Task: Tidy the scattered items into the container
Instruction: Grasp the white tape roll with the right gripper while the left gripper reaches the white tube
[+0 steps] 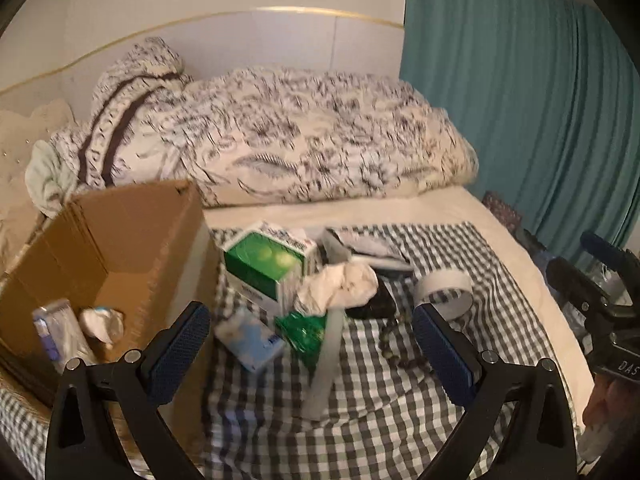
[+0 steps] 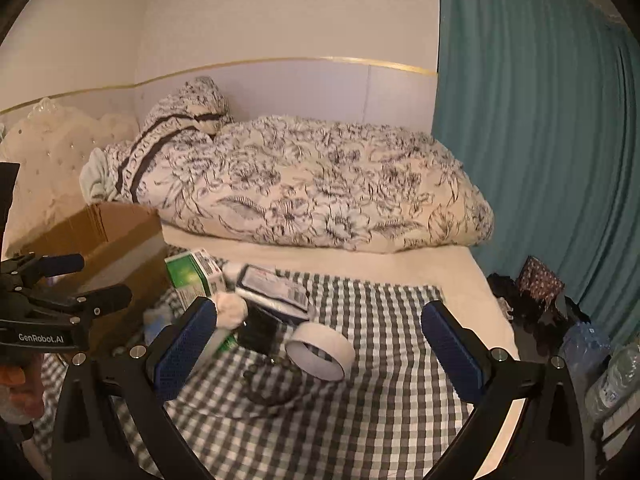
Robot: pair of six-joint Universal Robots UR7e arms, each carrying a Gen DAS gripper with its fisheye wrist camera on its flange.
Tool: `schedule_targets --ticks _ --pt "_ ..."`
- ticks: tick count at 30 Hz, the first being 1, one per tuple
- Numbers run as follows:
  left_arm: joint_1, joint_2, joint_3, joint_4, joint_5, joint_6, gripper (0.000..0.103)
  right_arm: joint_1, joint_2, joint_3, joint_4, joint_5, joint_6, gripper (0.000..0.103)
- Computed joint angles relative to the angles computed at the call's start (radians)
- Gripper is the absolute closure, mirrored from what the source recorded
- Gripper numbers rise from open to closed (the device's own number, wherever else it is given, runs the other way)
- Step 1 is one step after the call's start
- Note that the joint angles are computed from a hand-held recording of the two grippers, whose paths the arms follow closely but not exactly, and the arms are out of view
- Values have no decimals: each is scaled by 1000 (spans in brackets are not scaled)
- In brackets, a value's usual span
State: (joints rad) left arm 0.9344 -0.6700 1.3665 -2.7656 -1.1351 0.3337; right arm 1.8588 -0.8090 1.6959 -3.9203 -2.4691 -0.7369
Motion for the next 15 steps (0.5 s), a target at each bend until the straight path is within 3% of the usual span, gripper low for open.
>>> schedule_targets --ticks 7,11,15 --pt "16 46 -10 18 8 33 0 -53 8 4 28 -7 17 0" --pt "26 75 -32 52 14 24 0 -95 -14 32 88 30 87 0" --pt "31 104 -41 56 41 42 6 -131 -12 29 130 33 128 0"
